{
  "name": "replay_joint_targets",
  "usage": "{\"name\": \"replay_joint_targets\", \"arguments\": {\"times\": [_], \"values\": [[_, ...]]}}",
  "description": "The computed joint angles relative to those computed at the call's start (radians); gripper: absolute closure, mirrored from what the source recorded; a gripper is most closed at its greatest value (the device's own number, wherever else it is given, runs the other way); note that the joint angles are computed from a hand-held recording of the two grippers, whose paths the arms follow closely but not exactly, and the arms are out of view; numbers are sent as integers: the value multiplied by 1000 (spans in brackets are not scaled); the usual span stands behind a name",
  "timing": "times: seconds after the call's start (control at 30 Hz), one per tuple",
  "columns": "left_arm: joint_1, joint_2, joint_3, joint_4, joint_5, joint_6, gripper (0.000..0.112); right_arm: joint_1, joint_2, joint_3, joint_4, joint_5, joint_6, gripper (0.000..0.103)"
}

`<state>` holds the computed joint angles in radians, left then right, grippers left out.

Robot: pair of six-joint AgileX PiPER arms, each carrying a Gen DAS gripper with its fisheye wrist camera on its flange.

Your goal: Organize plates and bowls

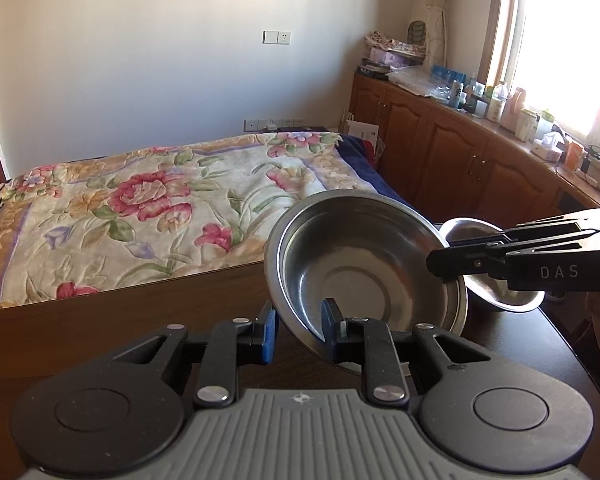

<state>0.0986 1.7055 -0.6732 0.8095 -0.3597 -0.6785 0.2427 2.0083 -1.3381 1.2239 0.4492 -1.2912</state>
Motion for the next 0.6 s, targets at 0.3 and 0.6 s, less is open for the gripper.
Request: {"name": "replay_joint_targets", "arguments": {"times": [0.3,0.6], "values": [[-20,-108,69,46,24,-45,87,-23,-73,88,62,23,-68,86],[-37,-225,147,119,33,-119,87,-38,-169,188,85,16,-110,86]]}}
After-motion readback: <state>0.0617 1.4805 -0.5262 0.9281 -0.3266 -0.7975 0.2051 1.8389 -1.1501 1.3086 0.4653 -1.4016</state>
